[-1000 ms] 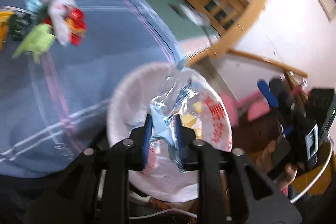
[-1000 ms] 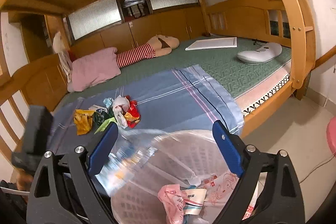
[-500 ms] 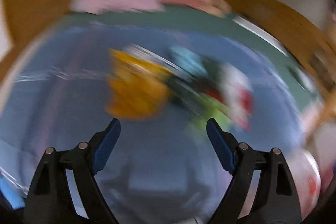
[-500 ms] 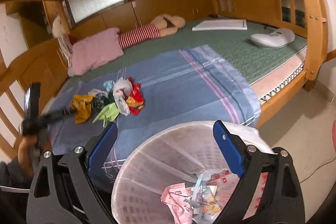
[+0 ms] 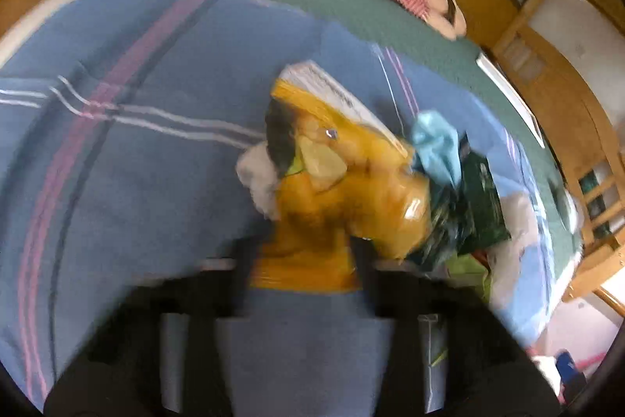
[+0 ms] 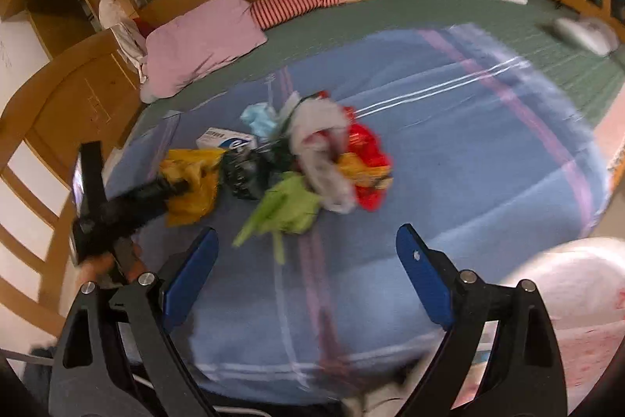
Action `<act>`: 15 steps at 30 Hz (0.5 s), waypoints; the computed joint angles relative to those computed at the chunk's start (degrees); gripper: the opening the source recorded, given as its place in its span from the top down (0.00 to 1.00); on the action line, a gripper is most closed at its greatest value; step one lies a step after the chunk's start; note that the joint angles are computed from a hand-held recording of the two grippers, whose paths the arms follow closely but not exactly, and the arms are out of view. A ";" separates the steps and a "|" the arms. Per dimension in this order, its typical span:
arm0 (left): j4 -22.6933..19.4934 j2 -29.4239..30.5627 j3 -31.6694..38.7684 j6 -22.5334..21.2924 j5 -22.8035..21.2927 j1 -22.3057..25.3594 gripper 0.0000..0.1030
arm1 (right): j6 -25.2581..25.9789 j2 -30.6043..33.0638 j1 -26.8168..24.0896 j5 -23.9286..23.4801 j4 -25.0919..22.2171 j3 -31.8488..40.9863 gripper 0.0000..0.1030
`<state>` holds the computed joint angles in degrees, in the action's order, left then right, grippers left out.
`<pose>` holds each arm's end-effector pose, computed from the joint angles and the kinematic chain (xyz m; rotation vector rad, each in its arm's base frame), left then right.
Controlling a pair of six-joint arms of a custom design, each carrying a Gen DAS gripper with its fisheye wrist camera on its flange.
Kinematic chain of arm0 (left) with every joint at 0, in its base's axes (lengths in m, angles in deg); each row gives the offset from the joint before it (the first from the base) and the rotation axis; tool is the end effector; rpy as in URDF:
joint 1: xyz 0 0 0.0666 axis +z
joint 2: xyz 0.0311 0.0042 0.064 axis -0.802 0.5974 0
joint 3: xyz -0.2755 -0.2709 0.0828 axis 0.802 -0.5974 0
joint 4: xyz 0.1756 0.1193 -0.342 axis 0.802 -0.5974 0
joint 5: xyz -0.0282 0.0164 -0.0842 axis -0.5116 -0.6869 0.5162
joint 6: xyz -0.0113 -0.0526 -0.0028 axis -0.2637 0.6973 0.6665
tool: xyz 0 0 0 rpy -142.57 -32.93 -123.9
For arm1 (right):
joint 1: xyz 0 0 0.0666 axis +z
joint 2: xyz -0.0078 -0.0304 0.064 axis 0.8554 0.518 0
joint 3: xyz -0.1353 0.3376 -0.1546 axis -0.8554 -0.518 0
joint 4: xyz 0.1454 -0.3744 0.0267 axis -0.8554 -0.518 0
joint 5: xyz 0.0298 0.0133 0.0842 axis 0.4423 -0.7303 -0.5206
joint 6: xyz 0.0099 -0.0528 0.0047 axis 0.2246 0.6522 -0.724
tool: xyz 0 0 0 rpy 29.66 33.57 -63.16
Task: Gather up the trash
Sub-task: 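Grasp the yellow chip bag with the left tool while the right tool grasps the green paper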
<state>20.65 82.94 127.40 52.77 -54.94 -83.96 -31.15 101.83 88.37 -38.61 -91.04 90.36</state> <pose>0.4352 -0.2470 0.3263 -0.6517 2.4266 -0.2682 0.3600 0.2084 0.3851 -0.1162 2.4129 0.6089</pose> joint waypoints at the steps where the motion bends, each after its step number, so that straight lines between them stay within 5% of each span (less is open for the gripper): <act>1: 1.29 -0.80 -0.79 0.70 -1.26 -0.31 0.75 | -2.27 1.22 0.71 0.15 2.86 -0.03 0.12; 5: 1.73 -3.82 -2.42 0.98 -8.77 -2.22 0.76 | -7.34 5.70 2.26 2.53 7.81 1.05 0.12; 10: -1.43 -8.79 -6.16 8.89 -14.04 -3.96 0.76 | -7.65 12.69 3.58 5.13 5.26 5.67 0.13; 15: -10.39 -10.89 -6.50 18.85 -19.93 -5.79 0.76 | -1.55 15.95 5.44 5.44 0.89 8.32 0.41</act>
